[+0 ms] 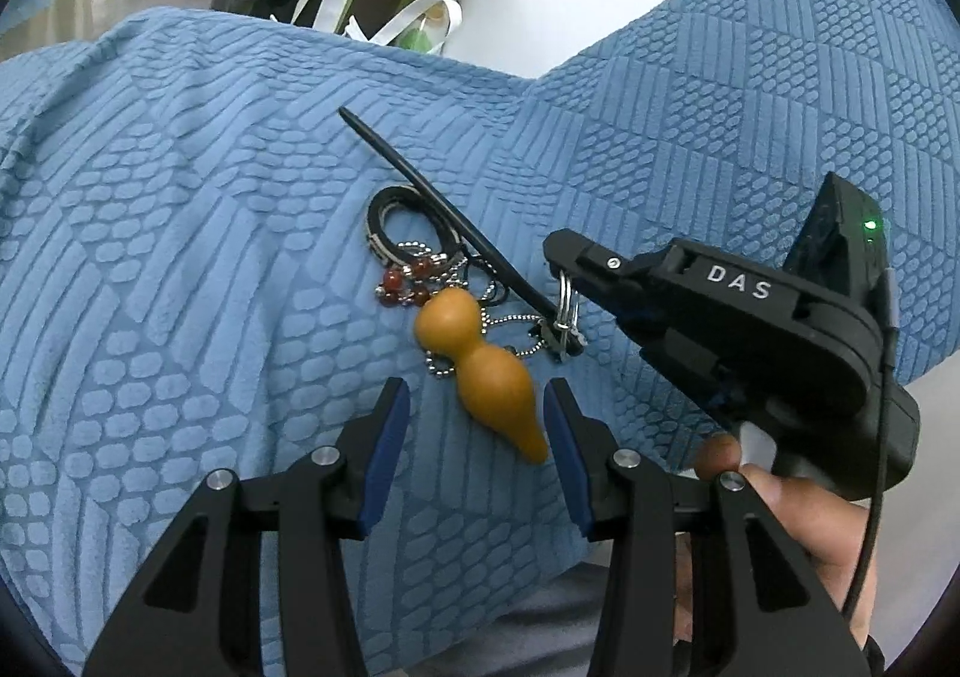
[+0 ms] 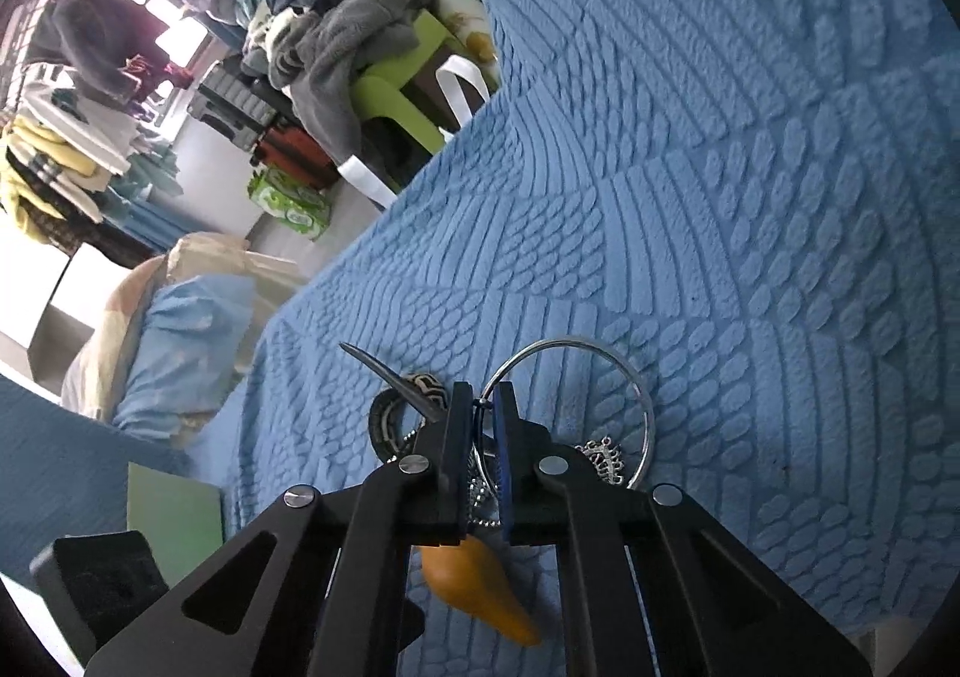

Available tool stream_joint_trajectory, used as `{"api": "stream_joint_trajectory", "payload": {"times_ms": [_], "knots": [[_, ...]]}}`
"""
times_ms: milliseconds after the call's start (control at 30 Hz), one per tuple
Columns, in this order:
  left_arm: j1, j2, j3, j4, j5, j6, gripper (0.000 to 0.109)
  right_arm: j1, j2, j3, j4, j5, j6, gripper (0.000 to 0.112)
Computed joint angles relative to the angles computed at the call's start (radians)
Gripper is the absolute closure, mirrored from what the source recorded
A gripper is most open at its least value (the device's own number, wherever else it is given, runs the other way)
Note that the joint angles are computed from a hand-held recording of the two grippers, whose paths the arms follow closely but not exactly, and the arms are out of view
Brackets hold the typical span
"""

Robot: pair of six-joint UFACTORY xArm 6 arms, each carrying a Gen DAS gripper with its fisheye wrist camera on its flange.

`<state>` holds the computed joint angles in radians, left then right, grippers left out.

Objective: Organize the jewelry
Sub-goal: 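Grasp the orange gourd charm with left tool while right tool grasps the metal ring, then lift the gourd charm with left tool while right tool lifts the metal ring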

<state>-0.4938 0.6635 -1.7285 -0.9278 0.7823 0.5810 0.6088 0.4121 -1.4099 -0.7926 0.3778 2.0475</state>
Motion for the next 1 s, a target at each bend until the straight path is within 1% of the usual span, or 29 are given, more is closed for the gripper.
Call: {"api": "stream_joint_trajectory", "payload": {"times_ms": [133,300,400,500,567,600,633,767,900,1000], "knots": [[-0.013,0.013,-0.016,0.019,-0.006,-0.013,0.061,0.004,-0.012,0.003,-0.044,0.019,0.034,0.108],[-0.032,0.018,-0.014,0.038,-0.046,-0.006,0.061,0.01,-0.015,-0.006,-0.049,0.044,0.02,0.108],[-0.042,0.033,-0.03,0.068,-0.057,-0.031,0.061,0.011,-0.014,-0.011,-0.057,0.043,0.019,0.107],[-0.052,0.05,-0.047,0.079,-0.079,-0.036,0.062,0.011,-0.026,0.004,-0.097,0.038,0.061,0.107],[-0.056,0.05,-0.046,0.095,-0.092,-0.04,0.064,0.004,-0.035,0.021,-0.144,0.01,0.116,0.107],[-0.058,0.058,-0.057,0.118,-0.09,-0.057,0.073,0.0,-0.039,0.03,-0.178,-0.011,0.154,0.107],[-0.055,0.065,-0.068,0.12,-0.074,-0.059,0.077,-0.002,-0.043,0.035,-0.194,-0.021,0.172,0.107],[-0.047,0.051,-0.057,0.131,-0.068,-0.052,0.077,-0.004,-0.053,0.051,-0.244,-0.049,0.227,0.107],[-0.024,0.013,-0.021,0.116,-0.052,-0.035,0.077,0.002,-0.067,0.067,-0.299,-0.068,0.294,0.107],[-0.007,-0.028,0.021,0.108,-0.057,-0.011,0.077,0.006,-0.078,0.082,-0.328,-0.081,0.351,0.107]]}}
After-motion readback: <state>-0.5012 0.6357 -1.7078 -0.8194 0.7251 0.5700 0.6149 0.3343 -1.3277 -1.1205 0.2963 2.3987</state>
